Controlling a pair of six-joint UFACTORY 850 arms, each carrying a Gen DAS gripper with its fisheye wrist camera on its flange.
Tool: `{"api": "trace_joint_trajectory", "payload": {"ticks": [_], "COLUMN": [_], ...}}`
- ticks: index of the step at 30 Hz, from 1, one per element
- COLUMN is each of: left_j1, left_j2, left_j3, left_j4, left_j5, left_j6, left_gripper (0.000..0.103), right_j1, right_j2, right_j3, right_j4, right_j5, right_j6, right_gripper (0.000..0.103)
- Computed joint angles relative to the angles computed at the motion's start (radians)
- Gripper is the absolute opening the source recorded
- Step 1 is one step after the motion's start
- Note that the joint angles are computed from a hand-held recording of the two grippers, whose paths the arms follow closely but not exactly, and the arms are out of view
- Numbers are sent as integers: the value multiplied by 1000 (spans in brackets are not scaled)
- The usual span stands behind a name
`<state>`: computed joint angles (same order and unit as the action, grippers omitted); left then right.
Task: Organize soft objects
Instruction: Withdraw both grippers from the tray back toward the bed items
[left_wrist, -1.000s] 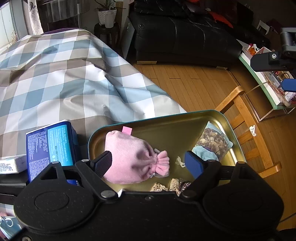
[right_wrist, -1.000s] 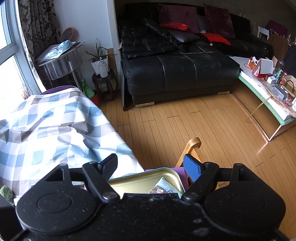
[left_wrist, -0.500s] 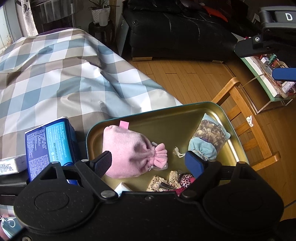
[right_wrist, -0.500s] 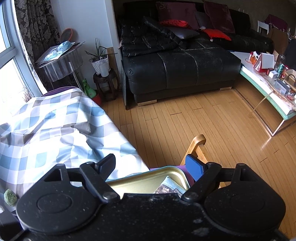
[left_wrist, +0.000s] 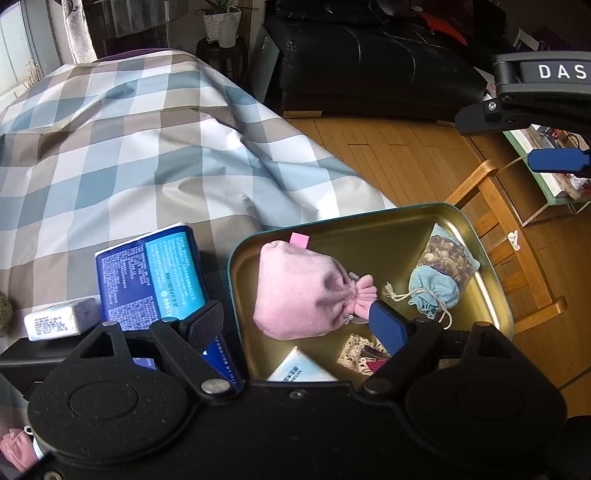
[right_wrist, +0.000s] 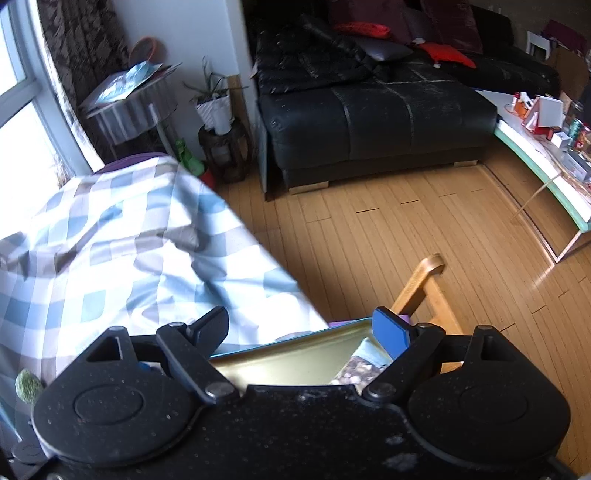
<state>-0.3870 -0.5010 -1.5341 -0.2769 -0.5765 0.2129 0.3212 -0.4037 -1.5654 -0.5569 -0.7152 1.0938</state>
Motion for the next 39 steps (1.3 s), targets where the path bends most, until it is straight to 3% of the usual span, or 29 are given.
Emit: {"api": "trace_joint_trajectory", "payload": {"ticks": [19, 30, 39], "left_j1": [112, 196, 263], "left_j2": [11, -13, -43], "left_j3": [-4, -33, -71], "left_j4": [161, 218, 312], "left_j5": [-16, -65, -95], "left_j6": [-107, -146, -219], "left_gripper": [82, 82, 82], "right_j1": [50, 87, 104], "right_j2": [-106, -183, -233], "right_j3": [-133, -230, -299], "right_j4": [121, 143, 225], "right_j5": [-11, -64, -62], "right_j6": [-162, -223, -295], "right_gripper": [87, 87, 88]}}
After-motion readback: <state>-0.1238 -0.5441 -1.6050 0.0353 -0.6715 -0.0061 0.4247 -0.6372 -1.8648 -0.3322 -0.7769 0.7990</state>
